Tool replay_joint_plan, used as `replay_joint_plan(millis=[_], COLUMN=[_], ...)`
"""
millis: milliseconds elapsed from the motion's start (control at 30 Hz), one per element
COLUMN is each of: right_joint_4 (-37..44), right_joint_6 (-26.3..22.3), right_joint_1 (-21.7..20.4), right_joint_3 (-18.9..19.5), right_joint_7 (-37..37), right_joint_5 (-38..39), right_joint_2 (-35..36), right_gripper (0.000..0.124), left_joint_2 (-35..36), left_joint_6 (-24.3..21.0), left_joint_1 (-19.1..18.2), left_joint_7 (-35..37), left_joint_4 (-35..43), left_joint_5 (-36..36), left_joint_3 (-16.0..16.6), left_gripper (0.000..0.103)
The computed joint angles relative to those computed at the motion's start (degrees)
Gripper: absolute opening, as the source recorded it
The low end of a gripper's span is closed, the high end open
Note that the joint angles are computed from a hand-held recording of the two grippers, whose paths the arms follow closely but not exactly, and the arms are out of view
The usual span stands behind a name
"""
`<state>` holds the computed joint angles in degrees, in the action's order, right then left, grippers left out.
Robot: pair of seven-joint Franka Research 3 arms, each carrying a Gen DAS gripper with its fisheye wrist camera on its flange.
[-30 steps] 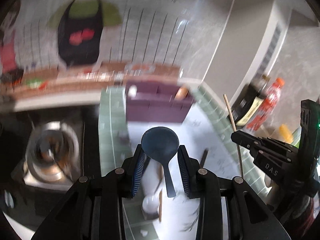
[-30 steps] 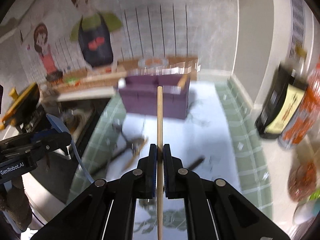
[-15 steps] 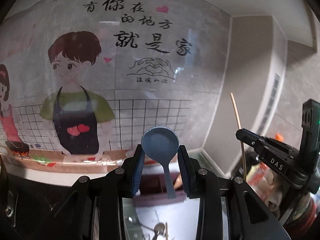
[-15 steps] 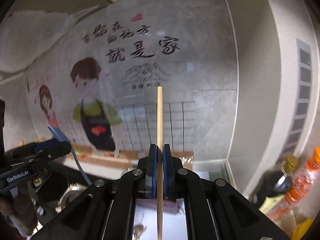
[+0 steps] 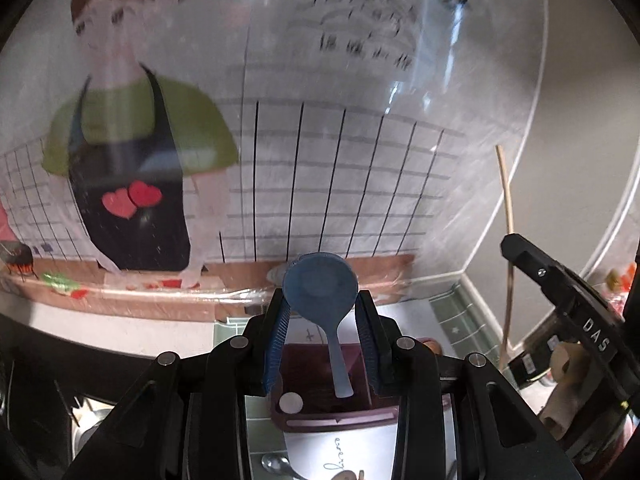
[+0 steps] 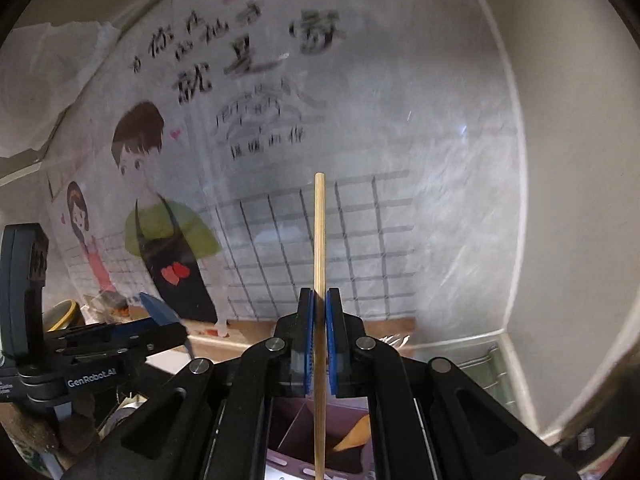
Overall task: Organize utensils
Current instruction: 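Insert the chopstick into the holder with the right tool while the left inserts the paddle, then move both open tools back over the remaining utensils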
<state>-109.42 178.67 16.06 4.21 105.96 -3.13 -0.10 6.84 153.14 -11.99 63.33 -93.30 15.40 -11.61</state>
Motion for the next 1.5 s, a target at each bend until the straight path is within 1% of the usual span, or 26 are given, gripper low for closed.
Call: replay_joint_plan(millis=[33,67,100,200,300,367,400,467,500,600,633,700,767,800,867,900,967,1033,1100,1167,1233,1300,1333,1367,1433,1500], right_joint_4=[0.52,1.07,1.51,2.61,2.92,2.06,1.18,-0.60,-1.36,-3.69,-4.08,-4.24,-5.43,-6.71,-9.96,-12.12,-16.00,-19.08,-20.88,-22.59,-23.33,-23.54,-23.34,-23.12,-22.80,-22.06], right_joint_6=[0.77,1.35,1.81,2.52,2.34,2.10,1.79,0.64,0.13,-2.88,-4.50,-8.09,-11.23,-11.52,-11.65,-11.81,-12.98,-16.15,-19.93,-24.30,-28.17,-31.79,-33.56,-35.05,-36.30,-36.61], right_joint_1=[0.05,0.07,0.66,4.22,6.74,6.64,5.38,3.93,4.21,3.56,3.51,3.14,2.36,2.04,0.97,0.16,-2.18,-4.35,-5.29,-7.27,-8.59,-8.17,-7.54,-6.91,-5.07,-2.86], right_joint_3=[0.05,0.47,-0.16,-4.57,-7.77,-7.67,-6.12,-4.04,-4.23,-2.92,-2.81,-2.34,-1.24,-0.94,-0.11,0.53,2.58,5.00,6.72,9.89,12.76,14.42,14.86,15.32,15.22,14.61], right_joint_7=[-0.34,-3.03,-2.51,2.55,4.96,4.28,2.10,-1.57,-1.69,-4.21,-3.94,-3.33,-6.13,-6.59,-3.59,-1.76,2.17,5.40,6.90,10.62,14.22,16.97,17.94,19.26,20.68,21.20], right_joint_5=[0.09,2.84,2.49,-2.37,-4.35,-3.26,-1.15,2.17,1.94,3.13,2.42,1.26,4.72,5.51,3.00,1.51,-1.71,-4.46,-5.58,-9.40,-13.62,-16.17,-17.00,-17.93,-18.66,-18.47], right_joint_2=[1.25,2.44,3.42,5.95,7.69,7.87,7.49,6.46,5.92,3.98,3.49,2.69,0.75,-0.60,-4.10,-6.46,-10.90,-15.01,-17.86,-20.50,-21.78,-22.01,-21.70,-21.31,-20.24,-18.23], right_gripper=[0.006,0.006,0.006,0.006,0.006,0.006,0.006,0.007,0.007,0.007,0.007,0.008,0.014,0.018,0.036,0.042,0.060,0.064,0.067,0.077,0.083,0.090,0.095,0.098,0.100,0.101], left_joint_2=[0.65,1.54,2.34,3.64,4.14,4.46,4.49,4.74,4.80,3.93,3.75,2.75,0.99,-0.51,-3.66,-5.90,-9.60,-13.89,-18.32,-22.10,-26.30,-30.17,-32.21,-34.10,-36.99,-39.31], left_joint_6=[-0.49,-1.05,-1.41,-2.42,-2.90,-3.29,-3.43,-4.02,-4.36,-2.98,-2.96,-1.97,-0.84,0.03,0.95,1.49,2.02,1.69,1.54,1.91,2.18,2.00,1.63,0.93,-0.40,-1.48], left_joint_1=[-0.24,-0.45,-0.64,-1.07,-1.39,-1.24,-0.98,0.19,0.94,1.39,1.29,1.64,1.51,1.62,1.97,2.11,2.03,1.29,-0.37,-1.52,-2.80,-4.14,-4.95,-5.87,-6.59,-6.31], left_joint_7=[-0.62,-1.06,-1.56,-1.89,-2.34,-2.24,-1.82,1.56,3.76,5.91,6.01,6.91,5.31,4.74,4.73,4.80,6.57,9.02,12.57,13.65,14.52,14.60,14.53,14.59,13.88,12.61], left_joint_4=[0.53,1.26,1.78,2.32,1.92,1.49,0.99,0.56,0.08,-2.39,-2.79,-4.51,-6.44,-7.96,-10.80,-12.92,-16.44,-20.80,-26.01,-30.70,-35.96,-40.81,-43.23,-45.41,-48.67,-51.36], left_joint_5=[0.85,1.64,2.31,3.38,4.60,4.03,2.97,-1.72,-4.93,-8.35,-8.67,-11.05,-11.32,-11.82,-13.36,-14.48,-17.88,-21.44,-25.85,-26.89,-26.97,-27.24,-27.69,-28.31,-28.22,-26.48], left_joint_3=[0.11,0.24,0.38,0.47,0.71,0.59,0.36,-0.78,-1.49,-1.76,-1.66,-1.88,-1.36,-1.20,-0.92,-0.71,-0.10,0.98,2.57,3.39,4.23,5.17,5.78,6.55,7.07,6.46], left_gripper=[0.035,0.035,0.035,0.035,0.035,0.035,0.035,0.035,0.035,0.037,0.043,0.052,0.055,0.056,0.056,0.057,0.058,0.059,0.059,0.059,0.059,0.059,0.059,0.059,0.059,0.059])
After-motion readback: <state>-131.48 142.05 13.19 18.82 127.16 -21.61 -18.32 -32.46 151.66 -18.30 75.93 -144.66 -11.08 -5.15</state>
